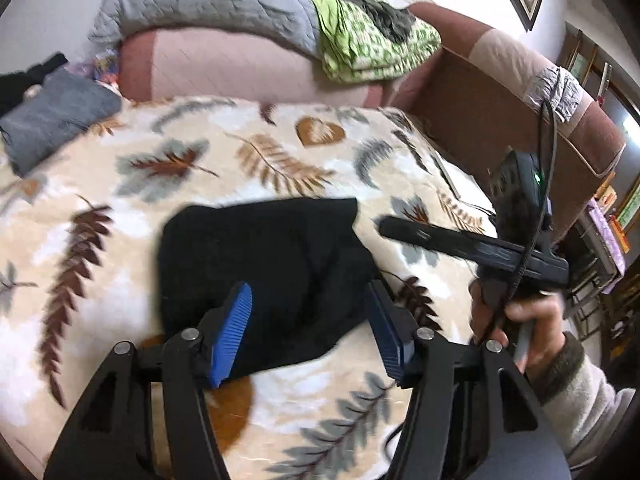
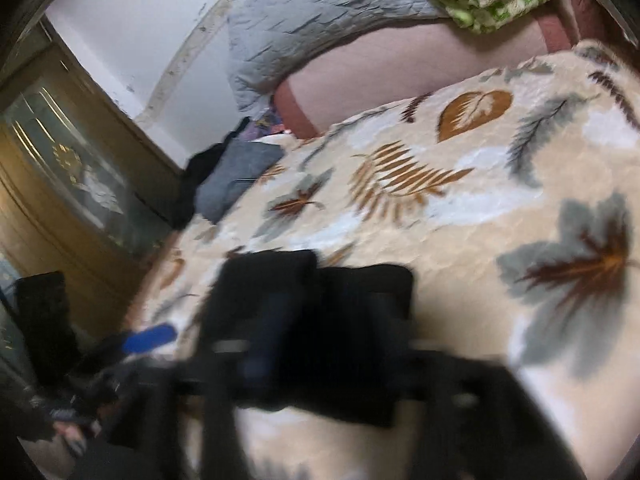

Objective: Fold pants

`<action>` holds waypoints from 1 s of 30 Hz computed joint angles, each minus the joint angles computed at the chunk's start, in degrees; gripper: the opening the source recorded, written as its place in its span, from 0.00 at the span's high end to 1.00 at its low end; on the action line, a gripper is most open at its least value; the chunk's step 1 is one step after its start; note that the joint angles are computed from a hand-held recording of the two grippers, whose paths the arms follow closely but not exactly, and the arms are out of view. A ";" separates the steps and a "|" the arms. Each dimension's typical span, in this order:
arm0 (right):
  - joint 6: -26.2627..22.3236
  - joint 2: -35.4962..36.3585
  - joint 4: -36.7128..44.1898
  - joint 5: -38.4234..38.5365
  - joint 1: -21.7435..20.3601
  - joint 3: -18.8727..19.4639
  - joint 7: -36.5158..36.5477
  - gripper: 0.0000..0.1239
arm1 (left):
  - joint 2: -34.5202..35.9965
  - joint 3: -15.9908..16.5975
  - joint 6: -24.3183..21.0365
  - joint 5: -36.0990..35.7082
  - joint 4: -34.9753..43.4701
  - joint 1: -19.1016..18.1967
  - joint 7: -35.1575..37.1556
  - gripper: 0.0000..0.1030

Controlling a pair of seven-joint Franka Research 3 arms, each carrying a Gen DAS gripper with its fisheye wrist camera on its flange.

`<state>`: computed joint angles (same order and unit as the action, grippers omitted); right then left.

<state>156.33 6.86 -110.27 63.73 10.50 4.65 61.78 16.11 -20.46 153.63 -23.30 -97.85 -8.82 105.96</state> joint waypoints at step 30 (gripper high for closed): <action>3.47 -1.93 -4.73 -33.34 2.17 -2.36 28.05 0.83 | 9.66 4.88 -2.00 26.42 7.22 -4.14 -26.00 0.32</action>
<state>159.81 4.92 -115.00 30.38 12.68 2.30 89.82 25.77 -15.58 151.63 3.13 -90.62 -12.96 79.96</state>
